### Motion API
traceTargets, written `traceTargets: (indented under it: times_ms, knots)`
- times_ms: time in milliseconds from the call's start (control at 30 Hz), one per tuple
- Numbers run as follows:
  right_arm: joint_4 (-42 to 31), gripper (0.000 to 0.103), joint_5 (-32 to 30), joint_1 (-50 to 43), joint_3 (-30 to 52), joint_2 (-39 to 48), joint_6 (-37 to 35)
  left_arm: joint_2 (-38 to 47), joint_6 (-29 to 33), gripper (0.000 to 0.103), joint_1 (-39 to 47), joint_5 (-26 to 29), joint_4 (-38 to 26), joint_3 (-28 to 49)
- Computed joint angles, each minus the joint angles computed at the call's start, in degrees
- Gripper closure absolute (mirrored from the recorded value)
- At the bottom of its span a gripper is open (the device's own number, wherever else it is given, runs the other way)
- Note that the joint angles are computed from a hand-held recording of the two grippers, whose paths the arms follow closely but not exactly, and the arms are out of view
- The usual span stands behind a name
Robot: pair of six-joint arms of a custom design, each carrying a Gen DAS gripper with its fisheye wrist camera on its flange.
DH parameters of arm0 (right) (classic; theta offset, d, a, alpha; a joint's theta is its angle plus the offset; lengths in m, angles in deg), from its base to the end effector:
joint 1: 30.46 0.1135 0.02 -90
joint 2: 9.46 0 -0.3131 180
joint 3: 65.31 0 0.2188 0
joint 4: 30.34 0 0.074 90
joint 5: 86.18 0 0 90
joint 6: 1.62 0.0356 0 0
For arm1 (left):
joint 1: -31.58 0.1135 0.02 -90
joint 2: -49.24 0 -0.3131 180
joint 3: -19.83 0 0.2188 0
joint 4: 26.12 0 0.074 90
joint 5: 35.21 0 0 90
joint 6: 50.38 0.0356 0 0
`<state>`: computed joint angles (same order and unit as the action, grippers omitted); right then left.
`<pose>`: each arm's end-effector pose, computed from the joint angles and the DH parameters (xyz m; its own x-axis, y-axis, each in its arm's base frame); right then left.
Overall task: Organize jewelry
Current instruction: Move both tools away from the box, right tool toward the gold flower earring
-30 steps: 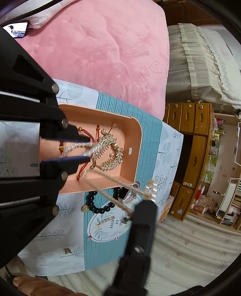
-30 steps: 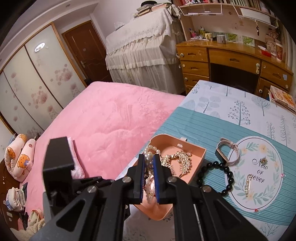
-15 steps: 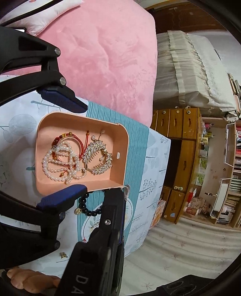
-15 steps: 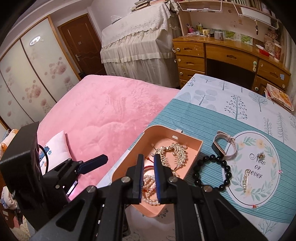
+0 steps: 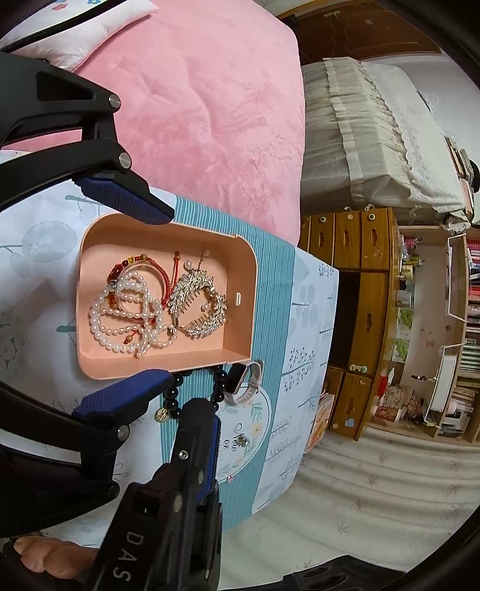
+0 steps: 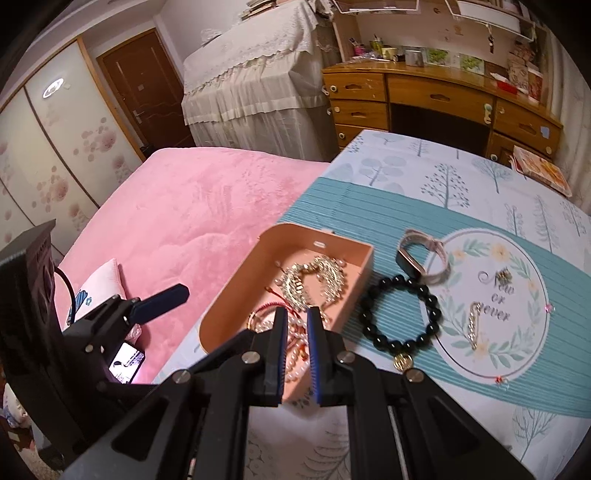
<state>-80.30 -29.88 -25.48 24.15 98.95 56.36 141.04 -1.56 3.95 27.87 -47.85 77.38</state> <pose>0.3600 0.0512 0.2428 -0.6443 -0.4989 -0.5796 -0.7227 0.6451 0.2481 0.2466 -0.1109 0.2157 -0.6772 -0.3082 -0.6682 -0.3412 0.9361 -0.0859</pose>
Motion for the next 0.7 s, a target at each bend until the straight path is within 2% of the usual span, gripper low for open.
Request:
traceTargets:
  times_ms: [333,400,467,700]
  knots:
    - [1.5,0.092,-1.7,-7.2,-4.4,-0.8,-1.9,2.2,0.0,0.021,-3.3,-0.5,-0.5,2.0]
    - [1.2,0.087,-2.1,-9.2,-4.7,-0.1,-2.4,2.5,0.1,0.020,-3.9,0.0,-0.3,2.3]
    - [1.4,0.079,-2.3,-11.3,-5.1,0.5,-2.7,2.9,0.2,0.020,-4.7,0.5,0.2,2.6]
    - [0.0,0.078,-3.5,-17.9,-4.3,2.5,-5.0,4.9,0.4,0.019,-7.9,-1.3,-1.2,5.3]
